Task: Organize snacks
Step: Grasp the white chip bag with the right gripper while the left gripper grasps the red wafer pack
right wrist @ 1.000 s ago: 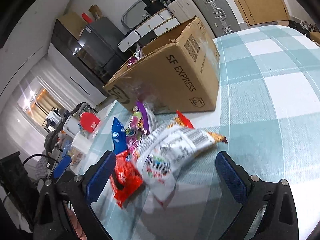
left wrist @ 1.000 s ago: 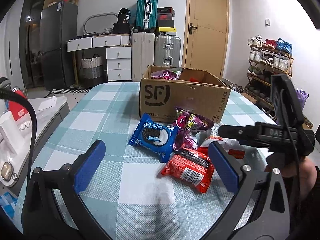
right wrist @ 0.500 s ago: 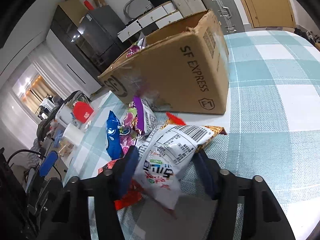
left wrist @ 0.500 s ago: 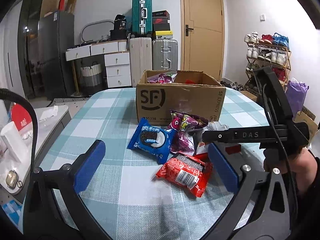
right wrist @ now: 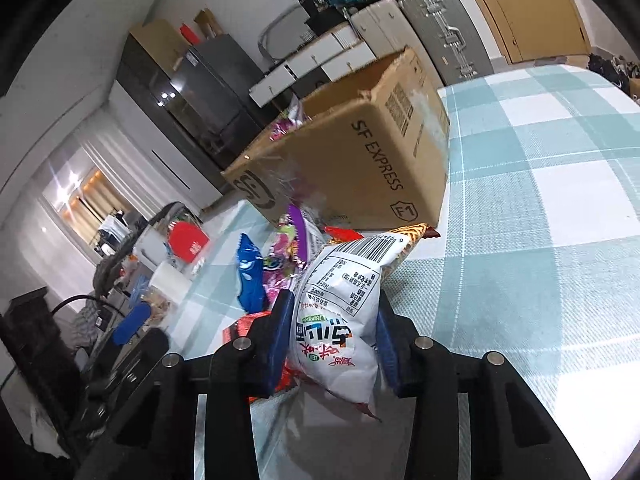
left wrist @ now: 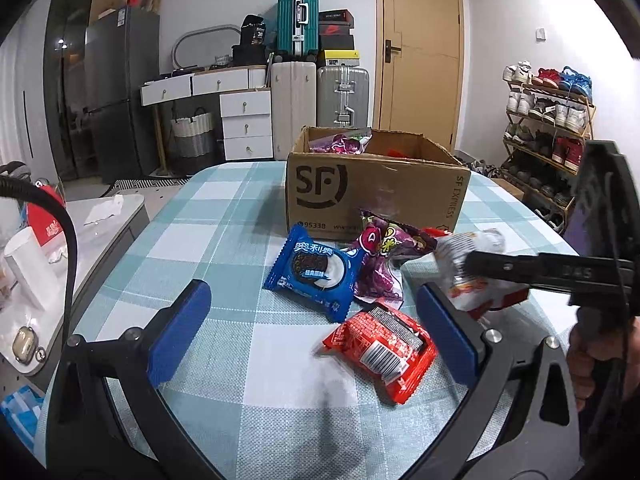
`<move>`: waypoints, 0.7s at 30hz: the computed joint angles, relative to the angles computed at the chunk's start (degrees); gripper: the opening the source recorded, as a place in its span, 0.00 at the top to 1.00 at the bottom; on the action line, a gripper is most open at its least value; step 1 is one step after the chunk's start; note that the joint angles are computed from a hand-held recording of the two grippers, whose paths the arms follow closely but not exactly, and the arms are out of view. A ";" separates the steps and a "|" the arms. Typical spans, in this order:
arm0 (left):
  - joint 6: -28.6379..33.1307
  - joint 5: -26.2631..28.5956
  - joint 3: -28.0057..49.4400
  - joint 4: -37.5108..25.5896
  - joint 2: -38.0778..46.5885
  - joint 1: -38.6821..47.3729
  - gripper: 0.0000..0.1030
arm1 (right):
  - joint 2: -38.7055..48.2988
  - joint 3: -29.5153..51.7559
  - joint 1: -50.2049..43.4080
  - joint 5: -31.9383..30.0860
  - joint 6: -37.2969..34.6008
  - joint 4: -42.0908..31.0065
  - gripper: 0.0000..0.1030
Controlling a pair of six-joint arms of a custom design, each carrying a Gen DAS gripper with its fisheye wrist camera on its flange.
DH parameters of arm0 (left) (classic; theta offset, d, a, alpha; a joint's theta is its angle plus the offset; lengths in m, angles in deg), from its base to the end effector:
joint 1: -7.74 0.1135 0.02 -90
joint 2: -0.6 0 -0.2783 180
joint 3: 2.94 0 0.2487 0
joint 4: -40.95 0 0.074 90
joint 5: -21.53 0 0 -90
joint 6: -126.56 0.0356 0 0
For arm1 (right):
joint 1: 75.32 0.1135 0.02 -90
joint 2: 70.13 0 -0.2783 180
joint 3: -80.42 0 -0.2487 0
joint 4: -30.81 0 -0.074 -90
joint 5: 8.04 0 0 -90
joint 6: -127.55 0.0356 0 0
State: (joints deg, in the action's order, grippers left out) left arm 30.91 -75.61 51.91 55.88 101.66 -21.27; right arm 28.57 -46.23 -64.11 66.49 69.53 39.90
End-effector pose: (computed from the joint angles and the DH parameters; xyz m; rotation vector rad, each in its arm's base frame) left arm 0.2985 -0.1605 0.1503 0.3562 2.0903 -0.2289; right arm 0.3162 0.0723 0.1476 0.2550 2.2564 0.7086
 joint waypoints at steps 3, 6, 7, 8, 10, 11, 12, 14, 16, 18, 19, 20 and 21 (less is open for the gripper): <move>0.56 0.29 0.27 -0.04 0.34 -0.15 0.01 | -3.03 -3.89 -0.87 -1.08 -0.14 3.14 0.62; 1.26 -0.13 1.84 -2.22 1.27 -0.66 0.01 | -6.75 -7.91 -0.87 -0.87 -0.86 6.25 0.62; 1.22 -0.78 2.88 -3.62 1.91 -0.81 0.01 | -8.15 -9.04 -0.75 -0.53 -0.99 6.46 0.62; 1.10 -1.15 3.71 -4.75 2.40 -0.84 0.01 | -9.01 -9.90 -0.62 -0.33 -0.94 6.90 0.62; 0.39 -2.37 5.55 -7.35 3.48 -0.93 0.01 | -11.06 -12.03 -0.69 -0.27 -0.80 8.33 0.62; 0.16 -2.49 6.08 -8.02 3.83 -0.78 0.01 | -11.83 -12.75 -0.66 -0.09 -0.90 8.72 0.62; -0.13 -2.70 6.47 -8.49 4.12 -0.70 0.01 | -12.67 -13.36 -0.40 0.28 -1.02 8.88 0.62; -0.30 -3.28 7.25 -9.52 4.62 -0.74 0.01 | -14.44 -14.19 0.56 1.79 -1.60 8.57 0.62; 0.24 -3.00 9.83 -12.84 6.20 -0.93 0.01 | -15.90 -14.58 1.72 3.23 -2.24 8.03 0.62; 1.03 -3.16 11.95 -15.53 7.47 -1.45 0.01 | -16.94 -15.15 2.59 4.18 -2.35 7.92 0.62; 2.05 -3.79 12.54 -16.05 7.92 -2.16 0.01 | -17.75 -15.68 2.91 4.67 -2.36 7.94 0.62; 2.88 -4.46 12.59 -16.02 7.98 -2.84 0.01 | -17.96 -15.90 3.01 4.66 -2.27 8.09 0.62; 3.96 -4.86 12.77 -15.97 8.19 -3.72 0.01 | -18.25 -16.18 2.96 4.57 -2.14 8.15 0.62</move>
